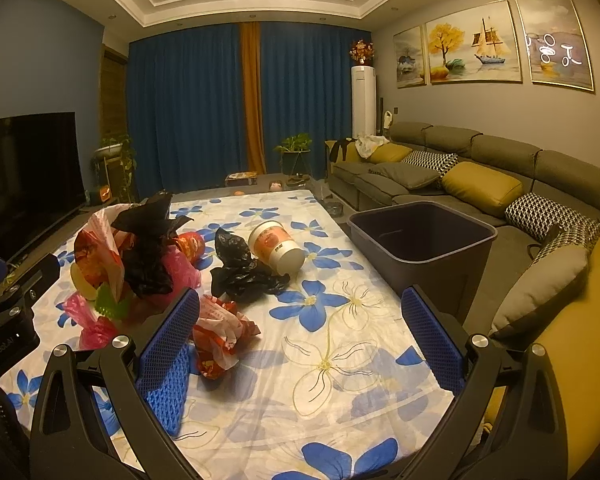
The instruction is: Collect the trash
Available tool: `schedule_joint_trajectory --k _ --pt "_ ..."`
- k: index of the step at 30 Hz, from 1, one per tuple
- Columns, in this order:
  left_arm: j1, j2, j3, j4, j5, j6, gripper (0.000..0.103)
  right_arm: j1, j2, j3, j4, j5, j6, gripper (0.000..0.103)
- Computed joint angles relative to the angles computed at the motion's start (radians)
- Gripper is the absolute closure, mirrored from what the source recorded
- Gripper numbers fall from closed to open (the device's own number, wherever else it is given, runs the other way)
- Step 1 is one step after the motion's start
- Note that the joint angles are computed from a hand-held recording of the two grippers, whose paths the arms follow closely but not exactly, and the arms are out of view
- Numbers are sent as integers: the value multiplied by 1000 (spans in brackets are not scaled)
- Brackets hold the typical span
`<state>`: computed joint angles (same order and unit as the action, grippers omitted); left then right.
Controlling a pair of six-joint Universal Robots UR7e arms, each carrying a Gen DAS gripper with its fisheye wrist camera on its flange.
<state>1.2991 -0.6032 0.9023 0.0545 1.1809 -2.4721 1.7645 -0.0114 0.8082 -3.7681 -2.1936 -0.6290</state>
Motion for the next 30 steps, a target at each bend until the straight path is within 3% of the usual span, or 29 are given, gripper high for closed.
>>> schedule_joint_trajectory --k 16,20,24,30 --pt "13 13 -19 -9 23 15 8 -8 19 -38 51 6 8 5" --pt "19 16 -25 -19 31 25 13 -13 31 -62 78 12 10 5" --pt "25 44 -84 22 35 18 23 -19 49 -98 121 24 12 5" --pt "23 119 -227 82 35 27 24 -28 79 -160 175 54 15 11"
